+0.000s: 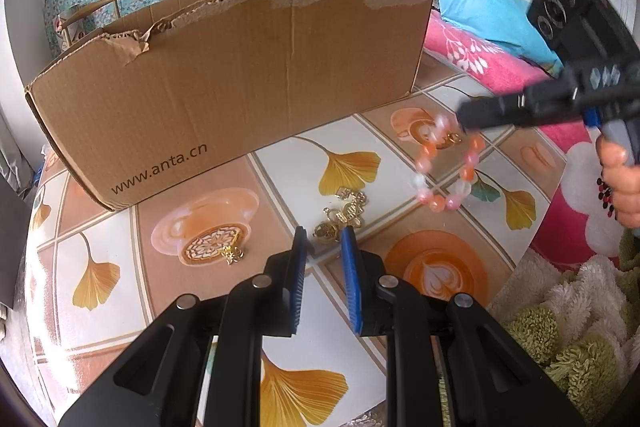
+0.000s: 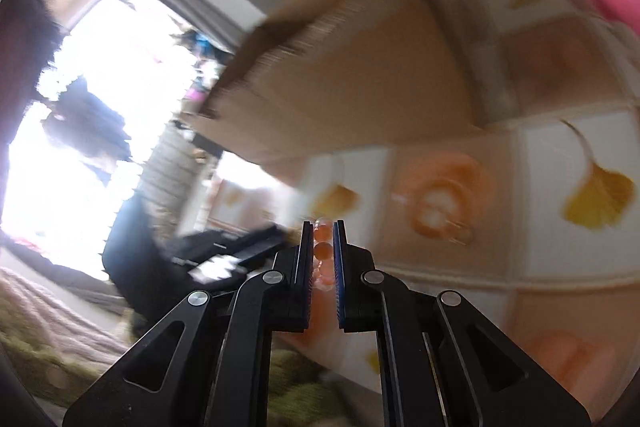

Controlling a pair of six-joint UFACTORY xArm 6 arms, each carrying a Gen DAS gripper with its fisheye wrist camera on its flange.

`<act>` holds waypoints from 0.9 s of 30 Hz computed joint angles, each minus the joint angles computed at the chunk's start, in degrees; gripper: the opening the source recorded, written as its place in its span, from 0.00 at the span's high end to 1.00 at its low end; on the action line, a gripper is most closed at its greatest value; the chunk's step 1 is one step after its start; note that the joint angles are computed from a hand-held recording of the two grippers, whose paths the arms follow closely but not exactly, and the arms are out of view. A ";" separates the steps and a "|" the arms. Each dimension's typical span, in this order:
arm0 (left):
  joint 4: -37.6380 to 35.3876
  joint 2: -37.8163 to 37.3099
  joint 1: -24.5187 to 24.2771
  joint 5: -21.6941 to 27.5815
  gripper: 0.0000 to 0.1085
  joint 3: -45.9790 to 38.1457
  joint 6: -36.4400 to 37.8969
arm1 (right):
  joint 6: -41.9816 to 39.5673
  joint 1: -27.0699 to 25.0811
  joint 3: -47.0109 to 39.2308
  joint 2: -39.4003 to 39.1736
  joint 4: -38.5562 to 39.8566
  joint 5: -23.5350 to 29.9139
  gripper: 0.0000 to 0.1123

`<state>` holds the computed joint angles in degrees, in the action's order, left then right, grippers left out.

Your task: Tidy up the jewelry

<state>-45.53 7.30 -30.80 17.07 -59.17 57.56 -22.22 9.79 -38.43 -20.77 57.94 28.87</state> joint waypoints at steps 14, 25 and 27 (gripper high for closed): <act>5.59 0.34 -0.61 -1.33 0.84 0.17 -5.39 | 25.01 -6.38 9.91 -11.43 -30.51 1.08 0.93; 6.66 0.50 -1.04 -2.18 0.84 0.34 -6.27 | 20.34 -8.86 1.59 0.98 -36.96 -7.91 0.93; 6.56 0.50 -1.05 -2.08 0.84 0.33 -6.15 | 18.92 -8.09 0.02 3.31 -36.70 -9.32 0.93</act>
